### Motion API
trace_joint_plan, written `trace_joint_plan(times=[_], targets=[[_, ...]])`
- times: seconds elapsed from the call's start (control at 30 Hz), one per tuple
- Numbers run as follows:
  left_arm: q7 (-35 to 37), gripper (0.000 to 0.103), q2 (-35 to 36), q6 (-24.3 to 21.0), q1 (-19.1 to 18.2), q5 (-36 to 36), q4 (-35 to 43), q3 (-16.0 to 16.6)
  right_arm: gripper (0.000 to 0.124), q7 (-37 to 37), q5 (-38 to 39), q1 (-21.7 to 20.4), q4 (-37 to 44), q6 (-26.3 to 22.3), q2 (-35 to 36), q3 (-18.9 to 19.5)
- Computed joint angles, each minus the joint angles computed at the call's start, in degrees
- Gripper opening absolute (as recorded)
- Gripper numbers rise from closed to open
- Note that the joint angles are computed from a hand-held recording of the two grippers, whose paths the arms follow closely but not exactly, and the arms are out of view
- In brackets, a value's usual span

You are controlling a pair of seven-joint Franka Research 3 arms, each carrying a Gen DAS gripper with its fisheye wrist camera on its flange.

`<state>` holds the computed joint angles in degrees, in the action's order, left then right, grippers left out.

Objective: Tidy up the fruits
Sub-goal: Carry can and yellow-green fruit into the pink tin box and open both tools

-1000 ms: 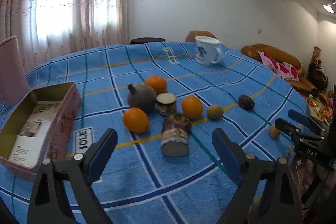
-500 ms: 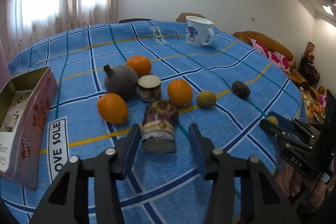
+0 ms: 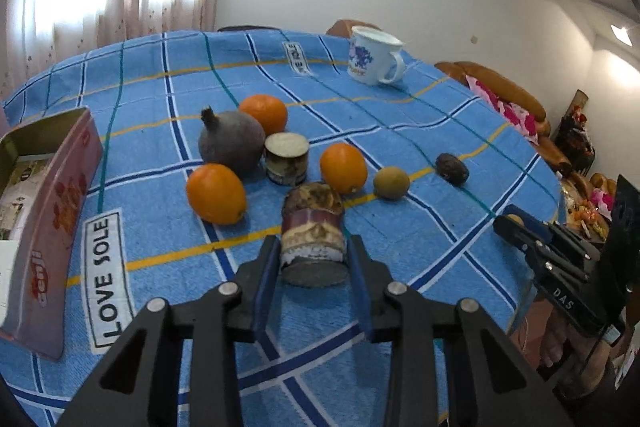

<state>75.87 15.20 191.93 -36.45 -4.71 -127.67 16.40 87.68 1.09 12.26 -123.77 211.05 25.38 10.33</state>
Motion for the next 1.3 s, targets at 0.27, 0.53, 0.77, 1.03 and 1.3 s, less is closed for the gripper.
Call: trace_joint_plan(times=[0.27,0.53,0.77,1.03,1.3], targets=[[7.99,0.036,-1.72,4.93,-8.69,-10.16,-3.37,7.54,0.028,-0.69,-1.81,0.54,2.03,-0.47,0.22,0.79],[22.64,0.036,-3.75,9.99,-16.73,-27.39,-5.15,13.15,0.028,-0.41,-6.05,0.38,6.13,-1.61,0.99,3.18],[28.84,0.036,-5.85,13.59,-14.73,-34.64,-6.38,10.76,0.028,1.63,-12.19,-1.05,11.41,-4.46,3.12,7.15],[32.02,0.036,-7.76,15.92,-9.46,-39.37,-7.56,6.91,0.028,1.57,-18.53,-4.68,19.53,-10.37,7.69,14.64],[37.44,0.036,-8.49,16.98,-4.16,-46.09,-7.22,3.54,0.028,-4.75,-18.54,-7.16,29.06,-18.69,13.73,23.30]])
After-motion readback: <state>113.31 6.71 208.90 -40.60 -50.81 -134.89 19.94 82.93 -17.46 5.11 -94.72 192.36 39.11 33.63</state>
